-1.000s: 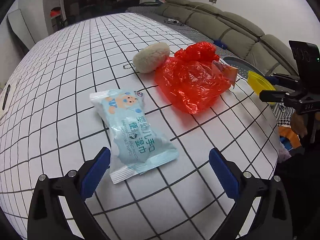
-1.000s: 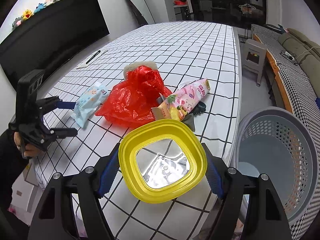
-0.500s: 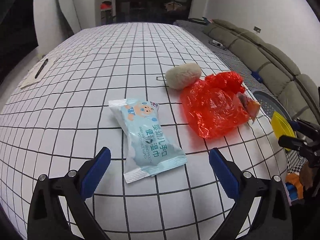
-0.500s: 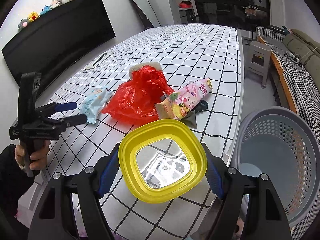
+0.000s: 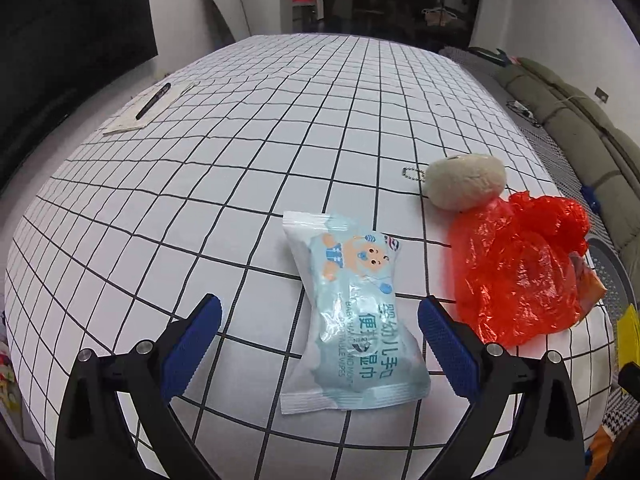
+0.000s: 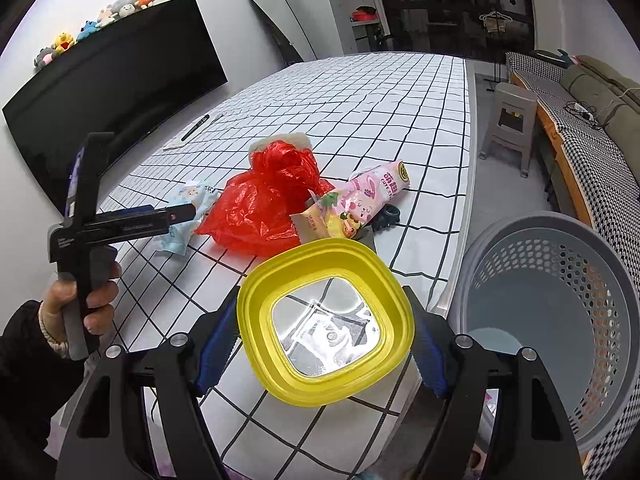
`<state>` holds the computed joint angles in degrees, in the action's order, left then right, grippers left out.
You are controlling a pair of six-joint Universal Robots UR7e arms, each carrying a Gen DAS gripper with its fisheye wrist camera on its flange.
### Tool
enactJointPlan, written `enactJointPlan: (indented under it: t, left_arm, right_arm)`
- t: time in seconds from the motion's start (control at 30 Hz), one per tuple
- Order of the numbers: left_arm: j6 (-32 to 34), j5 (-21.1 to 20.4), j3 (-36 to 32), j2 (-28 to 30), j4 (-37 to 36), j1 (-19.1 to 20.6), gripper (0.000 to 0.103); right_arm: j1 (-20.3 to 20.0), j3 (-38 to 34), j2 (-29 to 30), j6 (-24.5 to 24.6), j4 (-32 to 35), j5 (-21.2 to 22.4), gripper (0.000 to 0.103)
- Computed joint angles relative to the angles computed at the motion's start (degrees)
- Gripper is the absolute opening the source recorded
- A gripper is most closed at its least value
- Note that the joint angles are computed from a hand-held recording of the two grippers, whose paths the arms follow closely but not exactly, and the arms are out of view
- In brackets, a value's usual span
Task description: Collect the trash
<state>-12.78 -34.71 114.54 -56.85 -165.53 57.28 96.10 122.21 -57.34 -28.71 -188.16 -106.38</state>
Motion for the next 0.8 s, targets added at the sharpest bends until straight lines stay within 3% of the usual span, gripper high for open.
enactJointPlan:
  t: [0.2,0.43,0.63,0.8]
  left_arm:
    - [-4.8,3.2,-2.0,1.8,6.3,0.0,0.095]
    - [-5.7,0.3,-2.2,1.9,6.8,0.1,0.060]
    - [-8.0,2.1,0.3,0.5,5.7,-1.4,0.059]
    - [-10.9,7.5,4.8,-1.4,2.7,-5.5,0.059]
  right_arm:
    - [-0.5,0.5,-0.4,0.3,-0.5,0.2,0.073]
    - [-0.9,1.0,-1.1,0.2,-1.2,0.3,0.073]
    - [-1.4,1.4,-1.5,0.1,-1.7,0.4,0.073]
    - [-1.8,1.7,-2.0,0.2,-1.8,0.7,0.073]
